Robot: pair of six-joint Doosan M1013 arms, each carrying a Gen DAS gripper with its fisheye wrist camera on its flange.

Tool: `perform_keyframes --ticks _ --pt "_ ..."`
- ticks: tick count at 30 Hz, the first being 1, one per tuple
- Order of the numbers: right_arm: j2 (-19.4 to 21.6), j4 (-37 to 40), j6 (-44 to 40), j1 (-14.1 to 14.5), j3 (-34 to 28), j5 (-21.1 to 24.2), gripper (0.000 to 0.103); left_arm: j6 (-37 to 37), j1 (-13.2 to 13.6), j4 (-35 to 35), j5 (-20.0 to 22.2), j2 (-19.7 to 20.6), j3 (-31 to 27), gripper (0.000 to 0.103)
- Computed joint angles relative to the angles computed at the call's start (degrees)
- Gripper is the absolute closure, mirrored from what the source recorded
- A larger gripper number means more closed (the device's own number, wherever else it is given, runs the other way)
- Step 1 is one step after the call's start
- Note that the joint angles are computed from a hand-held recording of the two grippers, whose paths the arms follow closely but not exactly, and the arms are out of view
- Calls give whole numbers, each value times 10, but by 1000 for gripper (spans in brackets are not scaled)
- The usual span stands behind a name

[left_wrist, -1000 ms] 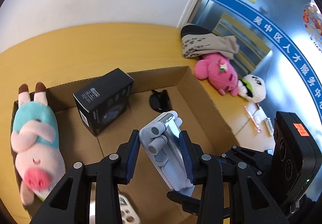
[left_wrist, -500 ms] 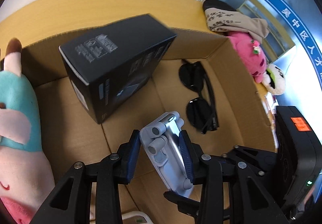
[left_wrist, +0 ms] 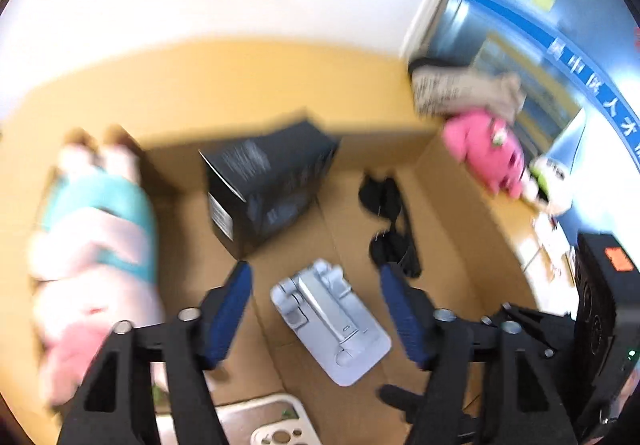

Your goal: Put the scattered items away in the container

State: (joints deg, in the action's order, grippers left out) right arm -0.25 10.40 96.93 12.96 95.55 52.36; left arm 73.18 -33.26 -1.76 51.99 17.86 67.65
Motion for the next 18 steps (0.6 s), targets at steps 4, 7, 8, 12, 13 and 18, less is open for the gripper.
perform_keyframes --ticks 4,7,8,12,13,18 --pt "-79 -111 83 33 70 -101 27 -150 -38 191 -94 -80 96 4" --pt "-109 -248 200 59 104 -138 26 -289 -70 349 -113 -132 176 0" --pt "-117 -293 246 72 116 -144 26 -318 -81 384 -102 -141 194 0" --pt "-124 -401 355 89 144 -154 26 -409 -116 490 -55 -155 246 0" --pt "-127 -423 375 94 153 -158 26 -422 -122 501 -47 -155 251 0" --pt "-128 -523 472 109 180 -186 26 -509 -132 564 -38 -159 288 0"
